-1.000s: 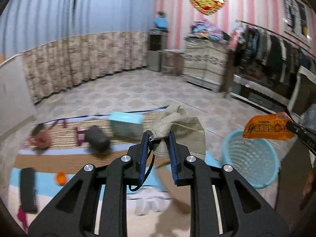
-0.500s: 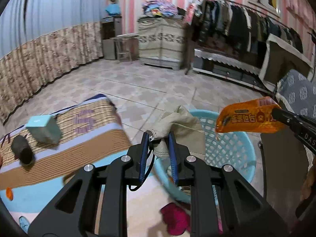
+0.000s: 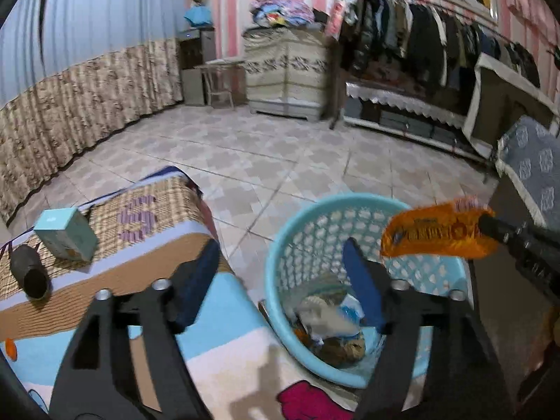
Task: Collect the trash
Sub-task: 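Carry the beige cloth and snack wrapper to the basket and release both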
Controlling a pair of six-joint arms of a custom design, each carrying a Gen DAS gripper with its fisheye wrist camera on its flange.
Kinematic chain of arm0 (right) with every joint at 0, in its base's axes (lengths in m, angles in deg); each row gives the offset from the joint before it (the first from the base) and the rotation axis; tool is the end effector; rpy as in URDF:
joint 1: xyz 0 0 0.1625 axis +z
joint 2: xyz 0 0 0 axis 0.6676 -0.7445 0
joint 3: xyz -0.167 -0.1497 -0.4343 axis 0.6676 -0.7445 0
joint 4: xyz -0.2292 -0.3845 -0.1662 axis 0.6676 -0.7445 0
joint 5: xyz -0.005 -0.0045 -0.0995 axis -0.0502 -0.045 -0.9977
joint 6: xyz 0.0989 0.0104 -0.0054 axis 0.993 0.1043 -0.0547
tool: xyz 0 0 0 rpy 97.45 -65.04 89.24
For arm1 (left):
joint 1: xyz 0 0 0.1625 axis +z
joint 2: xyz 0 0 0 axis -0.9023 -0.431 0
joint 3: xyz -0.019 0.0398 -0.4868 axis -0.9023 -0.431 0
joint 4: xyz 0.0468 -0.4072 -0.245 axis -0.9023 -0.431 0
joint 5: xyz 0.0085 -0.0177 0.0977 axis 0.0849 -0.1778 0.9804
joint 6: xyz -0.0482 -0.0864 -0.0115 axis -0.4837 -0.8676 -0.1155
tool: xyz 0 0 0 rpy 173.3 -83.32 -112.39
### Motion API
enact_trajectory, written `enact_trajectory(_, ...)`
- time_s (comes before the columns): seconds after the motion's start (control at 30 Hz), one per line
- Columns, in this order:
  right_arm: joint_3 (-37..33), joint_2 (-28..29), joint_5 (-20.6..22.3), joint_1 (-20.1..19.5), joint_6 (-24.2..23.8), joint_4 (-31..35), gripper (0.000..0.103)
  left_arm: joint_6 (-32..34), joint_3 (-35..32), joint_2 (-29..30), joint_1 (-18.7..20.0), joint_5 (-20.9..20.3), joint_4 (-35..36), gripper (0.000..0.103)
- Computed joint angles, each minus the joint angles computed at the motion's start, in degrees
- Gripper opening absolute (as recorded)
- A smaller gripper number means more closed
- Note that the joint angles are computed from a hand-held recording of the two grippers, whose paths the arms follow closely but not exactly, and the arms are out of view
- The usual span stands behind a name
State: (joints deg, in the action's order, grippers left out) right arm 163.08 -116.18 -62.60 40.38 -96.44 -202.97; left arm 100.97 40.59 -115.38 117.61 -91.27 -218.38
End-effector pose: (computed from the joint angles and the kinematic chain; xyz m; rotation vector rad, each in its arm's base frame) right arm 0.0096 -0.5858 0.1929 0.0421 -2.0873 1.2130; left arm -0.2586 -0.6613 -0.0384 0.9653 2.3169 -0.8854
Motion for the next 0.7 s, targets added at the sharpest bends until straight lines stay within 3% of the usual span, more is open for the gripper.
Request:
enact_trajectory(0.07,-0.4,0.6,-0.2,0.2,0.2,0.2,0.005,0.0,0.4,-0.8,0.0,0.7,-0.7,0.084)
enact_trajectory(0.27,-1.5,2.4,-1.0,0.3,0.8,1.9,0.005,1.8,2.1,-2.6,-0.3,3.0,-4.8,0.097)
enact_trajectory(0.6,-5.9,5.5,-4.2,1.2,1.3,7.5,0.009,3.2,4.7,-5.8,0.5,5.1,-8.5,0.098)
enact_trajectory(0.63,-6.4,5.7,-4.3,1.2,1.5,8.1,0.013,2.9,4.8,-6.0,0.7,5.1,-8.3,0.098)
enact_trajectory(0.67,-6.7,6.1,-4.6,1.2,1.6,8.2,0.032,2.6,5.0,-6.4,0.9,5.2,-8.0,0.098)
enact_trajectory(0.7,-7.2,6.7,-5.1,1.3,1.4,7.5,0.057,2.5,5.2,-6.7,1.1,5.4,-8.1,0.098)
